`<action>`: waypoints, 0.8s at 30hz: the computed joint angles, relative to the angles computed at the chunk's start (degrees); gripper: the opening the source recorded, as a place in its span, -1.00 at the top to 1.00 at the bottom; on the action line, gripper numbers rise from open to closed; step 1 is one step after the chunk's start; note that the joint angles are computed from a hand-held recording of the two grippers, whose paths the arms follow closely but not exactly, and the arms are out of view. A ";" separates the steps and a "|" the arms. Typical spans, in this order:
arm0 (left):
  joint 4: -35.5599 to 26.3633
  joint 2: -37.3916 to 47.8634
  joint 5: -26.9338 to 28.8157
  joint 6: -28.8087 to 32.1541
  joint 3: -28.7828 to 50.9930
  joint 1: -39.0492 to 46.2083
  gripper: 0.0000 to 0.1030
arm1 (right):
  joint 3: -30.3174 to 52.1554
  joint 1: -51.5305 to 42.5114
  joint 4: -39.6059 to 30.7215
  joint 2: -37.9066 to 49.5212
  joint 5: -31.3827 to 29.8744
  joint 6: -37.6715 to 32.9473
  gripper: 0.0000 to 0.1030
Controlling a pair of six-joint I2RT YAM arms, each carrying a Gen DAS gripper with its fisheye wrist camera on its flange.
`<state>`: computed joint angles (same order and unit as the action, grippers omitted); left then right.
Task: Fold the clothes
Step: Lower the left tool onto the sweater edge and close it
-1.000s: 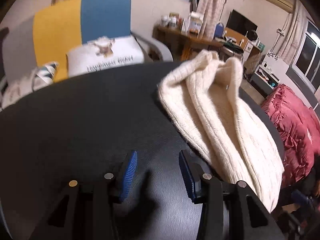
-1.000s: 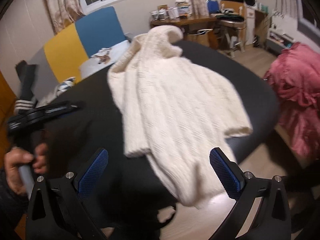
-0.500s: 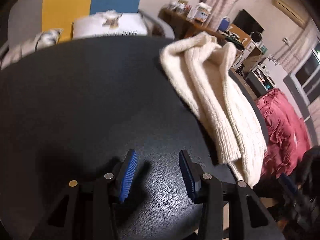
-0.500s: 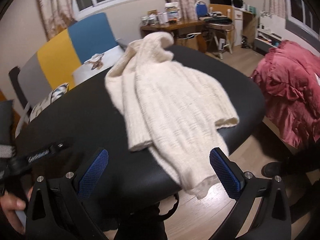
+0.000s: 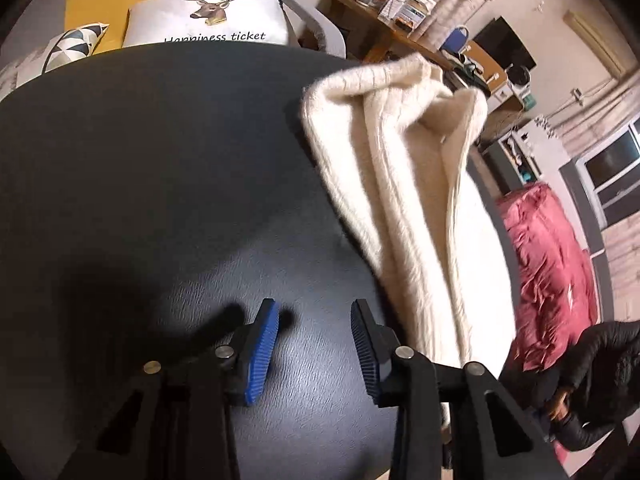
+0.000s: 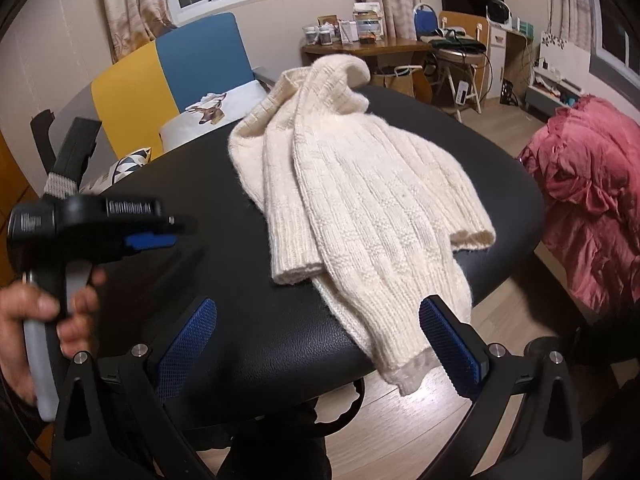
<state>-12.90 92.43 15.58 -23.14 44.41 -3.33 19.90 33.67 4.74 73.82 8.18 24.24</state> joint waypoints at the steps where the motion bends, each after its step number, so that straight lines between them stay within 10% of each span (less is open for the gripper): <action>1: -0.09 0.97 0.06 0.62 0.97 -0.11 0.28 | 0.14 -0.01 0.34 0.94 0.02 0.13 -1.00; 10: 5.99 15.16 17.46 -7.85 5.69 2.60 0.28 | 1.17 1.04 1.97 6.18 0.46 -0.30 -1.00; 24: 6.25 19.70 20.05 -16.55 9.64 3.47 0.28 | -0.14 -2.44 4.14 7.79 -1.19 -0.73 -1.00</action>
